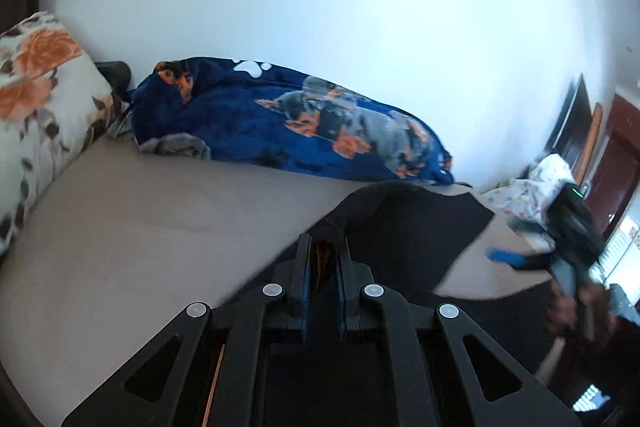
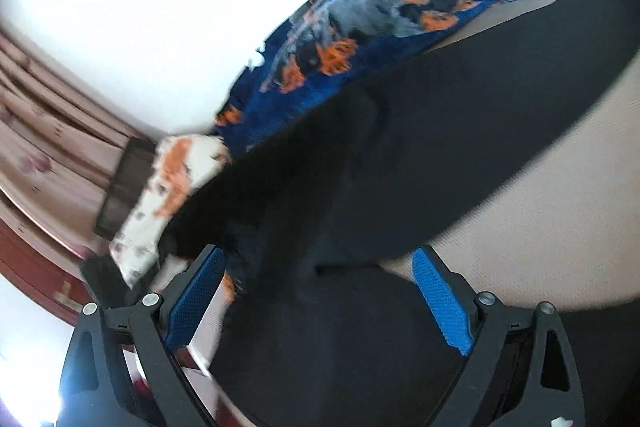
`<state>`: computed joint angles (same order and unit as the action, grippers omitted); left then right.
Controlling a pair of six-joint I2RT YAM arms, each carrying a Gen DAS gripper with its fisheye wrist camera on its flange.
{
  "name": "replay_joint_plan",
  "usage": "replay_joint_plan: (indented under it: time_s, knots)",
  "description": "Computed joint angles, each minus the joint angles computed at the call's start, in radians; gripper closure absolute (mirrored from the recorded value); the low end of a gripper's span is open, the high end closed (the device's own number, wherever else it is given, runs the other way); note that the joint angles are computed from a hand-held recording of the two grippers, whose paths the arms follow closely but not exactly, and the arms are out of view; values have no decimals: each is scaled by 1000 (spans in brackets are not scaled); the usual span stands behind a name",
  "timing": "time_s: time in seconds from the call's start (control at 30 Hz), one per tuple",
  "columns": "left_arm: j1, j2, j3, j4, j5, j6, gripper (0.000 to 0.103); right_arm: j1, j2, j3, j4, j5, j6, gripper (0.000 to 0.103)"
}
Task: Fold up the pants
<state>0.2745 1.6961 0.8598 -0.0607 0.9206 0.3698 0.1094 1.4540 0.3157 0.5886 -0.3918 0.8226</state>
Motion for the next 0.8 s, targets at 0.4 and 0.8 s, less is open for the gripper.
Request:
replay_joint_plan:
  time_s: [0.4, 0.8]
  knots:
    - [54, -115, -229, -67, 33, 56, 93, -181, 493, 359, 7, -216, 102, 60]
    - [153, -78, -209, -134, -47, 159, 92, -7, 56, -109, 97, -45, 71, 96]
